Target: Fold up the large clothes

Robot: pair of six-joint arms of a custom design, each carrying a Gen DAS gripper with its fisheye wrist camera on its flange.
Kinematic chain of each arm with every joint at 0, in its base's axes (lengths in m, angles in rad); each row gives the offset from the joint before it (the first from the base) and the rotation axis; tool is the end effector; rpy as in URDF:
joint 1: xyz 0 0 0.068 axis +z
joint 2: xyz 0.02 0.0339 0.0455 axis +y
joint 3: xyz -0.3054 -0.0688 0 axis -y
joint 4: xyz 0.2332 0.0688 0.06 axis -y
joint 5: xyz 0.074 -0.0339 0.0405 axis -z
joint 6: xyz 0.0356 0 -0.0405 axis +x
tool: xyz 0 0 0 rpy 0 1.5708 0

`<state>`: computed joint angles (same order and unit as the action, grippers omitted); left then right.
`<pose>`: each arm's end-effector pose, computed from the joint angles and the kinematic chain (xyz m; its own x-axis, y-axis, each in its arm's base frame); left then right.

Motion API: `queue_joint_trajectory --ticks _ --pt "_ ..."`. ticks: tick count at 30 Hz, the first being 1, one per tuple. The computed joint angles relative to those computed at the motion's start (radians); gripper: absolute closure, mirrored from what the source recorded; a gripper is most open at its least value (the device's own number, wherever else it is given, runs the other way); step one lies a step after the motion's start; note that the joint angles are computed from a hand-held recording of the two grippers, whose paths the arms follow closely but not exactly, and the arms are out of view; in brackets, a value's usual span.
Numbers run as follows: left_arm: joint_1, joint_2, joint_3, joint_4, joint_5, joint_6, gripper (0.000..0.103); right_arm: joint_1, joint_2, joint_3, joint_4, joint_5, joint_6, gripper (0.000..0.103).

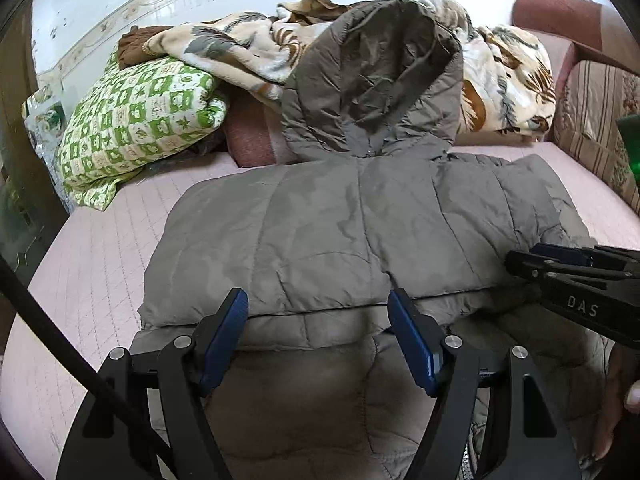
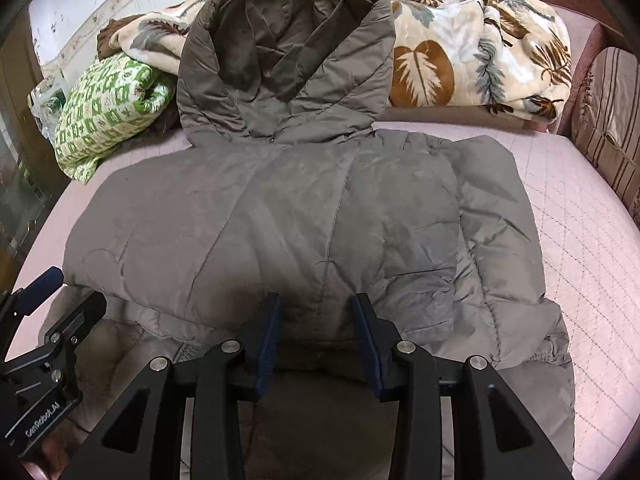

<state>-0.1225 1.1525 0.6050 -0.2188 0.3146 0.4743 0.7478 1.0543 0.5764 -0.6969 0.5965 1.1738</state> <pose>0.2011 -0.0359 0.2476 -0.4582 0.4940 -0.7390 0.6146 0.7767 0.1382 0.1190 0.0831 0.2296 -0.6339 0.4527 -0.6271 0.4677 0.8701 0.1553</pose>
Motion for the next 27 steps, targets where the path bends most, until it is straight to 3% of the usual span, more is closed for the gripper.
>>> queue_joint_trajectory --ticks 27 --pt "-0.002 0.022 0.000 0.015 -0.016 -0.006 0.031 0.002 0.017 -0.015 0.029 -0.008 -0.005 0.056"
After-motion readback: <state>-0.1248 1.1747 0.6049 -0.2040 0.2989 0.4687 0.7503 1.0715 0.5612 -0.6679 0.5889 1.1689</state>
